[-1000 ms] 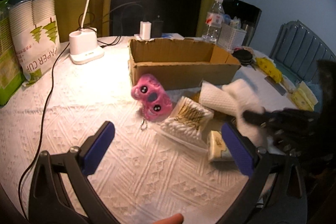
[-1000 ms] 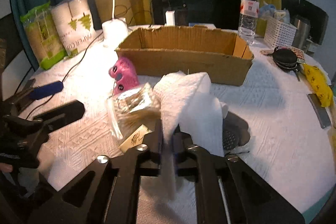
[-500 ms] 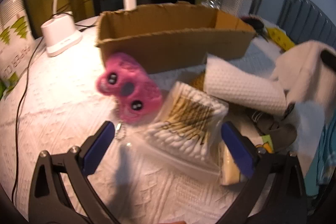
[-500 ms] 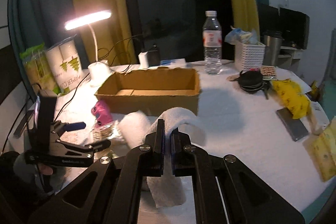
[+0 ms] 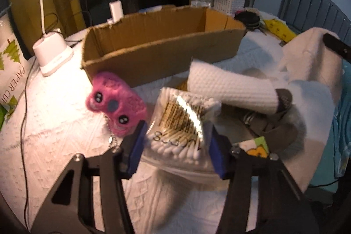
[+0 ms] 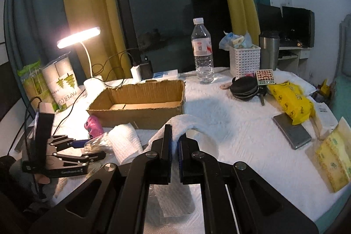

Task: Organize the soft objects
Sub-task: 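Grasp the clear bag of cotton swabs with the left gripper while the right lifts the towel, then lower the swab bag into the cardboard box with the left gripper while the right drops the towel in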

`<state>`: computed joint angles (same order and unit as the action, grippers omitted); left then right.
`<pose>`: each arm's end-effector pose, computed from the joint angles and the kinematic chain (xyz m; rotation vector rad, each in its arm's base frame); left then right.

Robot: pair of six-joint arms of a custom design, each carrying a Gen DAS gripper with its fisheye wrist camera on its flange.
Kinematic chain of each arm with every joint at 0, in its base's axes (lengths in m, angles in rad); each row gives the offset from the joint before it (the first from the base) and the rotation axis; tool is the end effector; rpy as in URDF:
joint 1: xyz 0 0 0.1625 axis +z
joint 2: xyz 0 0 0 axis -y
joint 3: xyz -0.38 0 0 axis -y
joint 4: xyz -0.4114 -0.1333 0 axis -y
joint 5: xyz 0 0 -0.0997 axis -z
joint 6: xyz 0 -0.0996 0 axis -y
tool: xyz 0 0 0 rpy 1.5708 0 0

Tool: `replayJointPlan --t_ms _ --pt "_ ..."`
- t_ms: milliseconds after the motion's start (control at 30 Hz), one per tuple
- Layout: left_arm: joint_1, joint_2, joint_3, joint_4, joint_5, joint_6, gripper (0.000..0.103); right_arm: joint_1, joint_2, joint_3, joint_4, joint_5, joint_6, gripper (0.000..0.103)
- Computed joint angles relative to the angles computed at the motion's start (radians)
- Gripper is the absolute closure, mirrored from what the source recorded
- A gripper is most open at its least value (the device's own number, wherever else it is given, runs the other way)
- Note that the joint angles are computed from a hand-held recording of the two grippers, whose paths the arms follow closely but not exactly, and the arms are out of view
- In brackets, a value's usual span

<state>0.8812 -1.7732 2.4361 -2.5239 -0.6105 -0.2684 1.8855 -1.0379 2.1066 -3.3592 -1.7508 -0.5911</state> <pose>-0.0631 -0.4143 0.2554 0.3065 2.2630 -0.8419 0.2740 -0.4688 0.1212 1.1014 -2.4733 0.9747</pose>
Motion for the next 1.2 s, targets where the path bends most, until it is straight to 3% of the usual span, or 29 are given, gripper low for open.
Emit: replayJointPlan --t_ms 233,500,900,1200 --pt "-0.072 -0.083 0.013 -0.017 0.054 0.007 0.049 0.023 0.014 -0.037 0.005 0.013 -0.017 0.097" --pt "-0.07 -0.073 -0.029 -0.142 0.062 0.105 0.049 0.06 0.047 -0.106 0.012 0.014 -0.042 0.097" --pt "-0.02 0.066 -0.135 -0.418 -0.011 0.323 0.049 0.099 0.127 -0.247 0.069 0.018 -0.083 0.097" --pt "0.038 0.178 -0.209 -0.527 -0.034 0.378 0.049 0.093 0.209 -0.362 0.156 0.058 -0.103 0.097"
